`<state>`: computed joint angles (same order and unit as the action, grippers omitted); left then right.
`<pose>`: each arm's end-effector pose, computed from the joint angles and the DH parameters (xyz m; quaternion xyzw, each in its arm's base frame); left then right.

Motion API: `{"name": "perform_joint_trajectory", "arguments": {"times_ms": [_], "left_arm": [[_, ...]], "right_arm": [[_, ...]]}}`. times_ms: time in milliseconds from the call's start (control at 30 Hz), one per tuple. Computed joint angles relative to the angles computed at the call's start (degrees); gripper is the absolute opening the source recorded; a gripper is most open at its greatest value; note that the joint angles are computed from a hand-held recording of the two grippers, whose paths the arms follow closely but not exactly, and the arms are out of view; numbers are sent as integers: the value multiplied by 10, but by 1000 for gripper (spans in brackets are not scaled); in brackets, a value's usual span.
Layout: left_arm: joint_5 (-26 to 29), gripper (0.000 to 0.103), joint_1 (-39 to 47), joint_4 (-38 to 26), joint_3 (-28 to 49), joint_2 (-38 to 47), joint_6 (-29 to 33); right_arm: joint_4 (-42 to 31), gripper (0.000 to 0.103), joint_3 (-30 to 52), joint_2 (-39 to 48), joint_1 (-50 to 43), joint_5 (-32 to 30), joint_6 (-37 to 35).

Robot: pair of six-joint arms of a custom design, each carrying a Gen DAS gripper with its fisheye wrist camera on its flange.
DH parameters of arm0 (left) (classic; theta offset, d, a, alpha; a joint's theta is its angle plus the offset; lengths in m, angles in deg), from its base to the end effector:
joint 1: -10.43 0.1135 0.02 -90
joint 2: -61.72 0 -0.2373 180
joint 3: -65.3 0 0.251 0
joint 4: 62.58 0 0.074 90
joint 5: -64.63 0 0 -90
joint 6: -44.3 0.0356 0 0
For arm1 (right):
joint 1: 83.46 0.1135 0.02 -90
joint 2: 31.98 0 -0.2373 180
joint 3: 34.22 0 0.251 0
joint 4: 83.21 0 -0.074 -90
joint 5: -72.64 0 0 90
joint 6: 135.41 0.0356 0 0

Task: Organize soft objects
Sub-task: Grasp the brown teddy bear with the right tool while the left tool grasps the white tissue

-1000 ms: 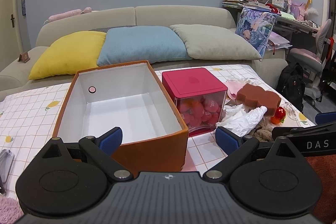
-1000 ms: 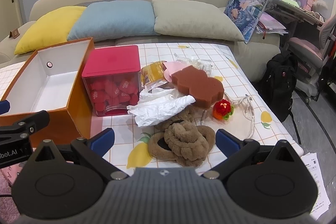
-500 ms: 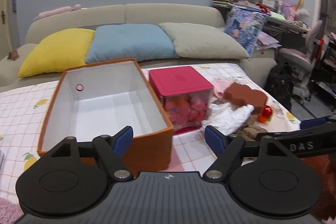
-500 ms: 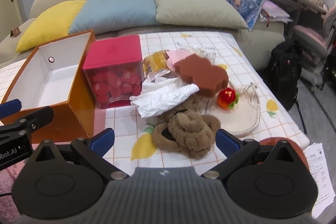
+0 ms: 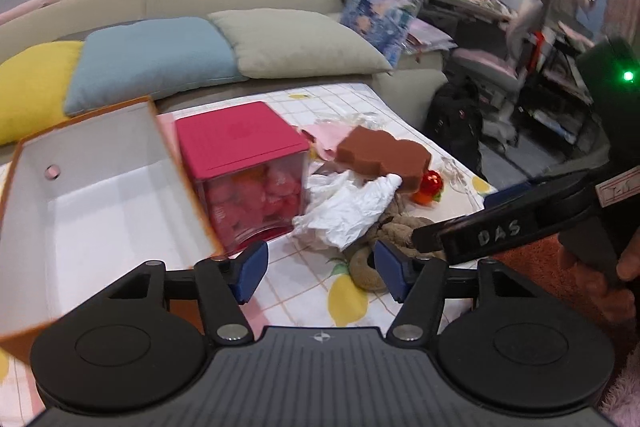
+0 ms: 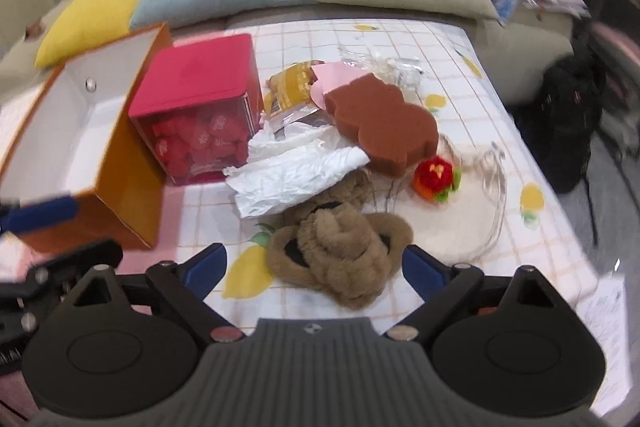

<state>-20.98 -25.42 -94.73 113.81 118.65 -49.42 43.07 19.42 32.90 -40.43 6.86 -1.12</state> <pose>0.1783 -0.1322 0.2044 0.2666 0.8679 -0.1742 0.3814 0.1638 0.1330 0.1830 0.0560 0.9539 -0.0018 0.2947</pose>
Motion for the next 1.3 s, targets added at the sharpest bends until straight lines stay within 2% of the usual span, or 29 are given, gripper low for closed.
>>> {"name": "perform_joint_trajectory", "arguments": {"times_ms": [100,167,300,400,533,600,633,767,867,1000,1167,1300], "left_arm": [[-24,70,-19,27,21,56,23],[-31,70,-27,50,26,89,44],[-19,71,-28,70,49,153,85],[-21,71,-32,81,60,184,125],[-29,74,-35,97,72,216,155],[-35,75,-38,106,80,233,170],[-35,78,-38,111,82,239,178],[-31,83,-35,130,93,262,213],[-35,85,-38,140,106,284,245],[-45,89,-51,169,114,310,299],[-55,91,-83,185,140,363,407],[-119,91,-106,179,189,439,462]], "right_arm": [[32,92,-9,20,-40,-35,-64],[50,86,-10,42,-60,-54,-95],[93,86,-14,94,-76,-52,-145],[126,84,-14,134,-86,-49,-177],[162,75,-12,169,-127,-103,-198],[174,74,-5,194,-138,-115,-198],[176,72,-1,204,-141,-118,-197],[176,50,1,217,-156,-121,-187],[175,43,-12,193,-158,-122,-179],[147,42,-34,144,-166,-133,-151],[166,48,-53,136,-207,-179,-134],[176,52,-50,156,-209,-188,-136]]}}
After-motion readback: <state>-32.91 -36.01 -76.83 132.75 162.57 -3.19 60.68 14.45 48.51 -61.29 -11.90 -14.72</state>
